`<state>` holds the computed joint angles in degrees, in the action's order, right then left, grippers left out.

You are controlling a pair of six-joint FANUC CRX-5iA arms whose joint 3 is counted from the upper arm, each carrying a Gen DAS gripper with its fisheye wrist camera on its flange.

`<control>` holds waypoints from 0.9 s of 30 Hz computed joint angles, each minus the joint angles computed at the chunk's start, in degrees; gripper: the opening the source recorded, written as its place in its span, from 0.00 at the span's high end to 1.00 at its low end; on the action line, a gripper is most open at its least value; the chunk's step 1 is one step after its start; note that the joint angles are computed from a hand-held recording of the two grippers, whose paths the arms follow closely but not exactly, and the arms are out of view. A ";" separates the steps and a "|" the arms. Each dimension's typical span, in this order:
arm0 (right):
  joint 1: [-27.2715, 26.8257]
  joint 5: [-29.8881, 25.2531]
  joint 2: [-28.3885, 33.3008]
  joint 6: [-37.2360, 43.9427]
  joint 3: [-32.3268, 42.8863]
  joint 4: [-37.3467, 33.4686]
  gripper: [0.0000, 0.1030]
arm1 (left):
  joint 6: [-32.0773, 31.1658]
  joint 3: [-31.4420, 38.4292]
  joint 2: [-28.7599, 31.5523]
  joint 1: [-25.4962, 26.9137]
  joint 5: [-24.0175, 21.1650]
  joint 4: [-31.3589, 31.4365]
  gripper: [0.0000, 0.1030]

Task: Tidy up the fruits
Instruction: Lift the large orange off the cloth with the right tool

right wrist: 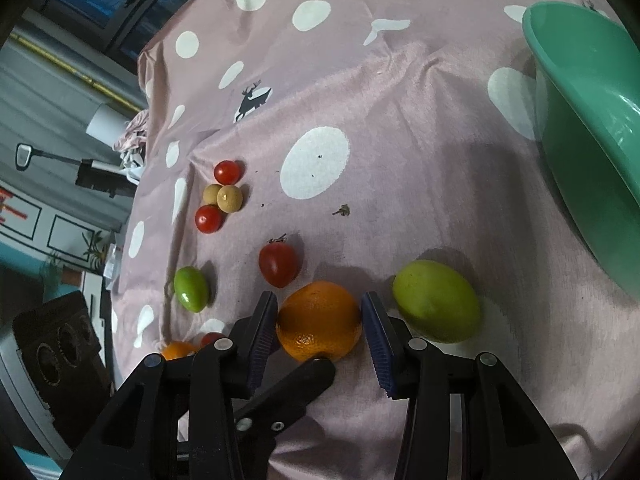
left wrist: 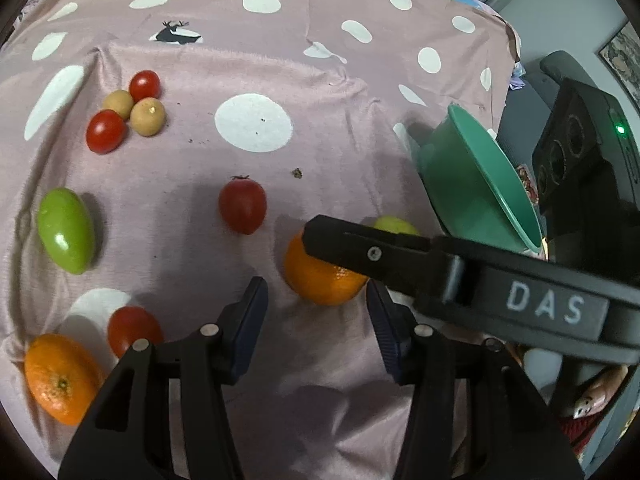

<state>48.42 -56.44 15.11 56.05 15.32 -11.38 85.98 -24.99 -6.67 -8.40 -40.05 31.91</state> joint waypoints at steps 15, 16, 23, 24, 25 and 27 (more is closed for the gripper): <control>1.35 2.64 -0.60 2.42 -0.81 0.36 0.56 | 3.33 -0.62 -1.91 0.10 2.36 -3.18 0.57; 1.60 3.36 -0.95 2.51 -1.21 0.73 0.56 | 3.50 -0.78 -2.18 0.13 2.80 -3.10 0.57; 3.46 8.21 -3.37 2.30 -3.63 3.43 0.56 | 7.49 -0.57 -5.48 -0.36 4.88 -7.85 0.57; 3.71 8.75 -3.71 2.44 -3.95 3.81 0.56 | 7.56 -0.57 -5.91 -0.42 5.15 -8.16 0.57; 4.00 9.39 -4.16 2.44 -4.38 4.36 0.56 | 7.51 -0.73 -6.28 -0.39 5.32 -8.26 0.57; 4.39 10.10 -4.77 2.45 -4.90 5.05 0.56 | 7.46 -0.84 -6.96 -0.44 5.67 -8.61 0.57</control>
<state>52.81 -46.34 10.34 58.50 10.42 -6.34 93.44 -25.84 -13.63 -8.84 -34.38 23.30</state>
